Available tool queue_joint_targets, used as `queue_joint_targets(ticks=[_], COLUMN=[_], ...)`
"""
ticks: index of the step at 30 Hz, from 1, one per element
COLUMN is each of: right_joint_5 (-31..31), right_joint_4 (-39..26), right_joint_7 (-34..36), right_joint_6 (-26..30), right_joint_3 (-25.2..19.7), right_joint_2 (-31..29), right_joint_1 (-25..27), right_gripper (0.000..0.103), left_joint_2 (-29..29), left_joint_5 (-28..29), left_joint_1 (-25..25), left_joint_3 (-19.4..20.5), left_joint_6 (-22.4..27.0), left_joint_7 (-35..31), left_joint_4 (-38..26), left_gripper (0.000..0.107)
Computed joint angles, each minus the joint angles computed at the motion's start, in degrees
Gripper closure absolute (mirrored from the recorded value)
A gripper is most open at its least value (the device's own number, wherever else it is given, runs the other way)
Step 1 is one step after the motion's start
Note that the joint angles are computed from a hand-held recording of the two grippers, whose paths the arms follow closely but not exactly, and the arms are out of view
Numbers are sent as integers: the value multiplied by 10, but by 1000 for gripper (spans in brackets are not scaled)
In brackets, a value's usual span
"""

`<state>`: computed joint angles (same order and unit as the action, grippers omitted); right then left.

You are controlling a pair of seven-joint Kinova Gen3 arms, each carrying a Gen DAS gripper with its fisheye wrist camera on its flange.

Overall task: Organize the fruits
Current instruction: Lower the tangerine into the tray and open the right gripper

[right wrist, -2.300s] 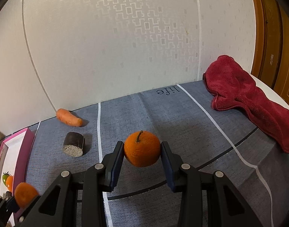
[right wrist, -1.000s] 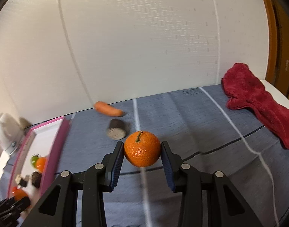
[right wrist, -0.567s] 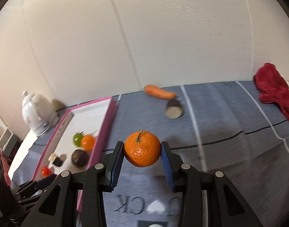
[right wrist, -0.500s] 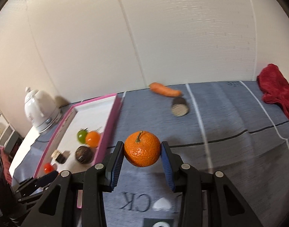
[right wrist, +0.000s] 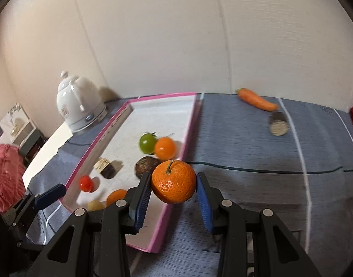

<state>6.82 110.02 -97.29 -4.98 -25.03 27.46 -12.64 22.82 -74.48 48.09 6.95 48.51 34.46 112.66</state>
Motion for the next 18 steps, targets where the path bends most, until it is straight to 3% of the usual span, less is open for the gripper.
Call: queue_joint_targets(ticks=[7, 18], right_joint_5=[1, -46], right_joint_4=[-48, -160], right_joint_7=[31, 101], right_joint_6=[43, 139], right_joint_3=[-6, 64], right_joint_2=[23, 67], right_joint_1=[-31, -133], right_gripper=[63, 64], left_joint_2=[-5, -18], left_joint_5=[24, 40], left_joint_1=[5, -6], left_joint_3=[3, 8], left_joint_6=[27, 23], left_joint_7=[34, 66], left_joint_4=[24, 52], left_gripper=[9, 8])
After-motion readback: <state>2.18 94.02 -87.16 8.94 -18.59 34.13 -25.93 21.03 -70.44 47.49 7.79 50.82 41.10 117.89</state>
